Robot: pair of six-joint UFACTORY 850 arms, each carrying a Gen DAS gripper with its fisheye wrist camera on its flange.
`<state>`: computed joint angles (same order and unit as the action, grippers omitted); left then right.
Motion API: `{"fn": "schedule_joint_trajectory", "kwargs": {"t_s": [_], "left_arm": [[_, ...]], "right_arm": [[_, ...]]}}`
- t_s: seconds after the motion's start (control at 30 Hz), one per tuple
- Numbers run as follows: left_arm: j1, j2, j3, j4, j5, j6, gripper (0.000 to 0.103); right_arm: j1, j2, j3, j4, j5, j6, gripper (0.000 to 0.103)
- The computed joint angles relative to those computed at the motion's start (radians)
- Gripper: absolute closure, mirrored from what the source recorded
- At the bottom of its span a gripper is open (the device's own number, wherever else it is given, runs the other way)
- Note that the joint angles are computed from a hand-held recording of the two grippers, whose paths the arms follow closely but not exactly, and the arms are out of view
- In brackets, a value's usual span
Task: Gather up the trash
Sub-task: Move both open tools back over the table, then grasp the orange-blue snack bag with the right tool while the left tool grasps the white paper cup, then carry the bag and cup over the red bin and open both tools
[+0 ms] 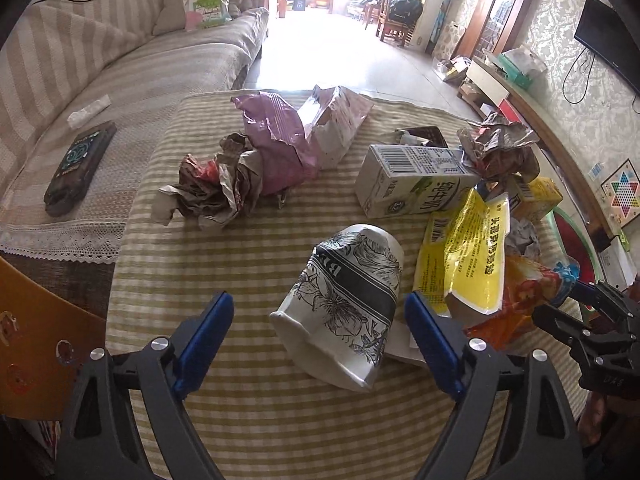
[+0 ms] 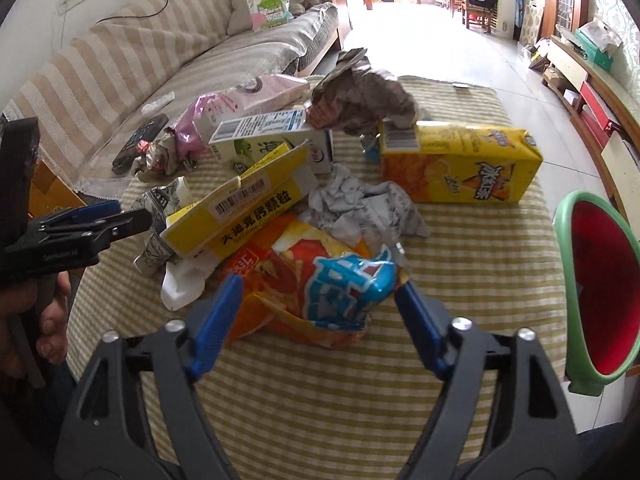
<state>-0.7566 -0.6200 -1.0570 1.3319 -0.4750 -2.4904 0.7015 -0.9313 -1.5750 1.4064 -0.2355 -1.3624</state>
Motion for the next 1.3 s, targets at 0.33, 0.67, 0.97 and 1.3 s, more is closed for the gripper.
{"fn": "schedule_joint_trajectory", "kwargs": {"t_s": [0.33,0.67,0.97,1.3], "left_arm": [[0.009,-0.025,0.001,0.160,0.051,-0.143,0.038],[-0.004,-0.002,0.040,0.225,0.047,-0.251,0.076],[-0.021,0.032,0.065,0.214,0.004,-0.265,0.079],[-0.077,0.129,0.116,0.069,-0.114,-0.189,0.079]], "right_arm": [[-0.004,-0.009,0.004,0.101,-0.039,-0.106,0.050],[-0.011,0.017,0.031,0.157,-0.041,-0.170,0.070],[-0.020,0.058,0.074,0.242,-0.060,-0.262,0.070],[-0.032,0.158,0.165,0.460,-0.081,-0.492,0.071]]}}
